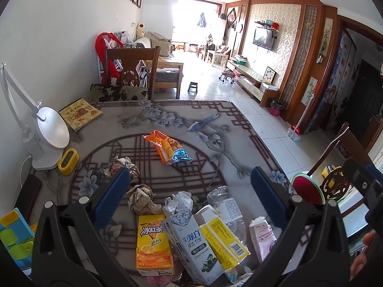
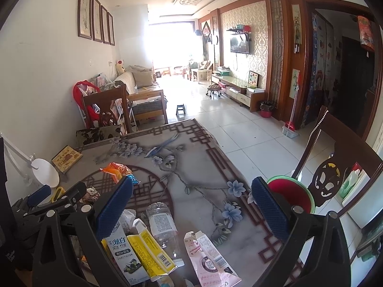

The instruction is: Collect trash

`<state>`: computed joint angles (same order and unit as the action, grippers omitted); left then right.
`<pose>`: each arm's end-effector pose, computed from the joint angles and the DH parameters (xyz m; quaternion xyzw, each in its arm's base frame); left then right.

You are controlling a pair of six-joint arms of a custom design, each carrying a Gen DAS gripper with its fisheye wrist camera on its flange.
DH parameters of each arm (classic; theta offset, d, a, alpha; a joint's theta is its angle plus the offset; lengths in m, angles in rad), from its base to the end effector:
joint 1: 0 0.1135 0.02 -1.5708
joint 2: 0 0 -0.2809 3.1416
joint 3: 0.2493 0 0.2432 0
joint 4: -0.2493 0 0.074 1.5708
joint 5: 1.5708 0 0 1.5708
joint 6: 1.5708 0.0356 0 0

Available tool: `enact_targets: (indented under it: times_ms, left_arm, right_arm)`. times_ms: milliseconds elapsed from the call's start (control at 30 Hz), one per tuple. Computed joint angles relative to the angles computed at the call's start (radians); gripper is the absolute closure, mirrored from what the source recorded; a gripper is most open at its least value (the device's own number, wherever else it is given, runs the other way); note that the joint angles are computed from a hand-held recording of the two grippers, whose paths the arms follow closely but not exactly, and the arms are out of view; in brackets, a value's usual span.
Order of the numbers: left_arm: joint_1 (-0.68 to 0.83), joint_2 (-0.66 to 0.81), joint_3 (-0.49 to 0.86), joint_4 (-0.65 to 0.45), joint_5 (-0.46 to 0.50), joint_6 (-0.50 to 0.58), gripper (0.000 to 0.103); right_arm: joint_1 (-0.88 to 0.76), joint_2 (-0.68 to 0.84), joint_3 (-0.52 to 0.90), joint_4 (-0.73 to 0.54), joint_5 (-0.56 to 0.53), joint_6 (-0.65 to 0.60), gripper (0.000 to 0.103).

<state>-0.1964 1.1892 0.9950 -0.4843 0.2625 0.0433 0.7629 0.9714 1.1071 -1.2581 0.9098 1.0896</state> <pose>0.2361 -0.0564 0.3196 0.1630 0.8812 -0.1504 0.4175 0.1123 0.0685 0.3504 0.2388 0.8483 -0.0977 0.4624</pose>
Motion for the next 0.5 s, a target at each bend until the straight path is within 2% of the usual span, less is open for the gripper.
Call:
enact_targets:
  times_ms: [200,400,500]
  left_arm:
    - [-0.001,-0.004,-0.006,0.007,-0.001,-0.002,0.004]
    - [-0.002,0.0,-0.001,0.002,0.0,-0.002,0.004]
    - [-0.003,-0.001,-0.001,0.003,-0.002,-0.002,0.004]
  right_arm:
    - [-0.007,0.007,0.007,-0.006,-0.003,-0.002,0.007]
    - [0.026,0.095,0.073,-0.142,0.043,0.108,0.007]
    - [0.039,0.115,0.082,-0.155,0.05,0.113,0.007]
